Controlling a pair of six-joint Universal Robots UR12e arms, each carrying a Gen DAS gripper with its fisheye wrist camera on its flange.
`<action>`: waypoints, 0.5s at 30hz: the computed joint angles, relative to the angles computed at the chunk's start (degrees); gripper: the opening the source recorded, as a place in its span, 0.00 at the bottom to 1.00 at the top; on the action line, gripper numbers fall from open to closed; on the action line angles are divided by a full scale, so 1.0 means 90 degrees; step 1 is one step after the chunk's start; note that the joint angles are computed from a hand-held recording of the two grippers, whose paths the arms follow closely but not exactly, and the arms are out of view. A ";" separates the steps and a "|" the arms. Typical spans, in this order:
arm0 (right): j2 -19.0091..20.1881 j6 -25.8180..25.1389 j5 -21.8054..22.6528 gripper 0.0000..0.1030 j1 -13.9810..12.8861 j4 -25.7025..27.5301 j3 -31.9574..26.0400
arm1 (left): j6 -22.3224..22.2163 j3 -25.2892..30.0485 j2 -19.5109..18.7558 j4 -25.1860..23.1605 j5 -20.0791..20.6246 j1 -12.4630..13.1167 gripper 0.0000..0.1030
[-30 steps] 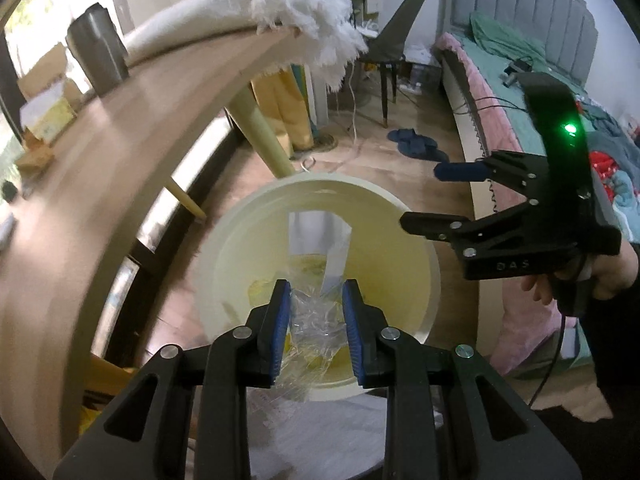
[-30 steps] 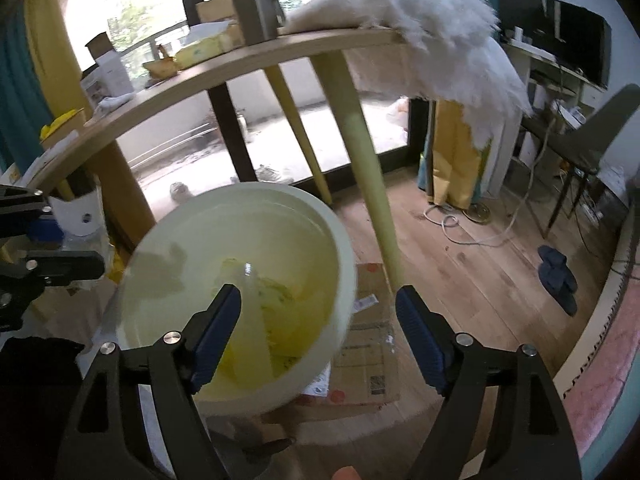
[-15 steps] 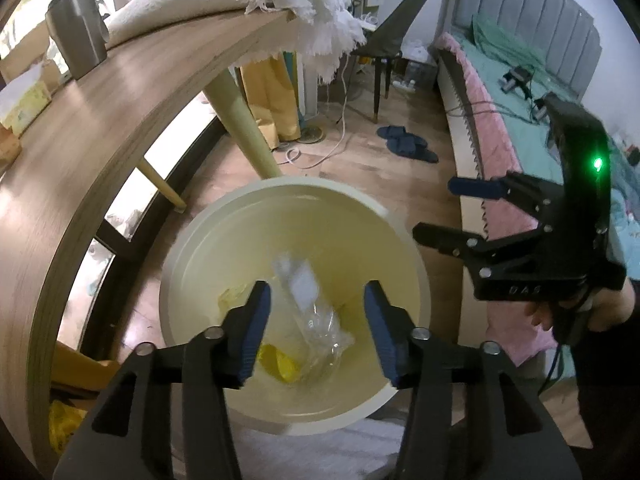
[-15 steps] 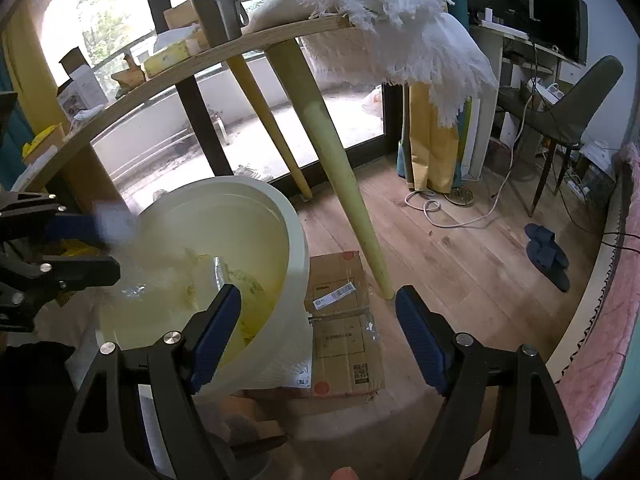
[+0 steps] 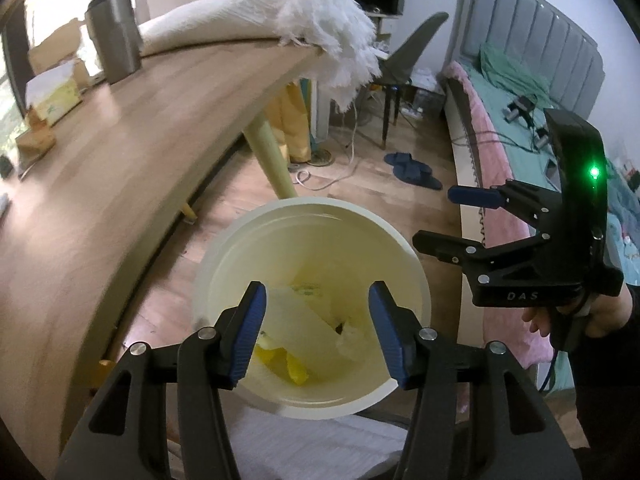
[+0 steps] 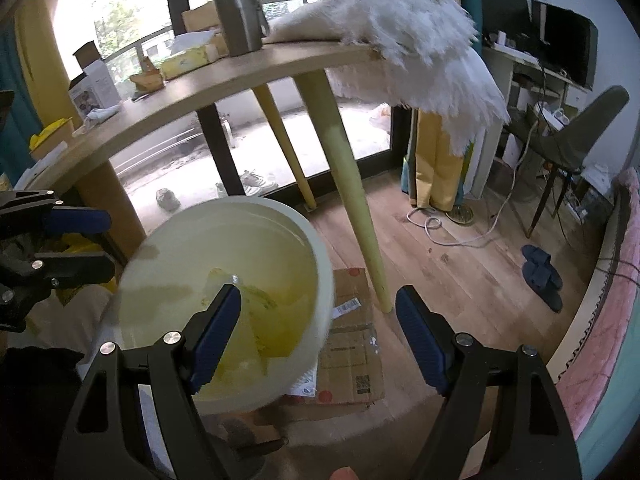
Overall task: Collect trash
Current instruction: 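Open both grippers to release the clear bags into the bucket, then move both open grippers back over the mask and paper wrapper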
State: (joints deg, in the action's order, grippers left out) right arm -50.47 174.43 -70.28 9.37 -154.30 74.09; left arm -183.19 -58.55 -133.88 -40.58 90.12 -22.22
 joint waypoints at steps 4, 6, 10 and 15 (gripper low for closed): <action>-0.0027 -0.0135 -0.0006 0.77 0.0068 -0.0009 -0.0063 | -0.0090 -0.0316 0.0195 0.0308 0.0012 0.0058 0.55; -0.0040 -0.0158 0.0030 0.77 0.0105 0.0039 -0.0116 | -0.0124 -0.0483 0.0289 0.0478 0.0000 0.0090 0.55; -0.0069 -0.0181 0.0237 0.77 0.0147 0.0051 -0.0200 | -0.0282 -0.0735 0.0443 0.0706 0.0037 0.0153 0.55; -0.0131 -0.0397 0.0222 0.77 0.0262 0.0034 -0.0278 | -0.0264 -0.1124 0.0667 0.1195 -0.0036 0.0240 0.55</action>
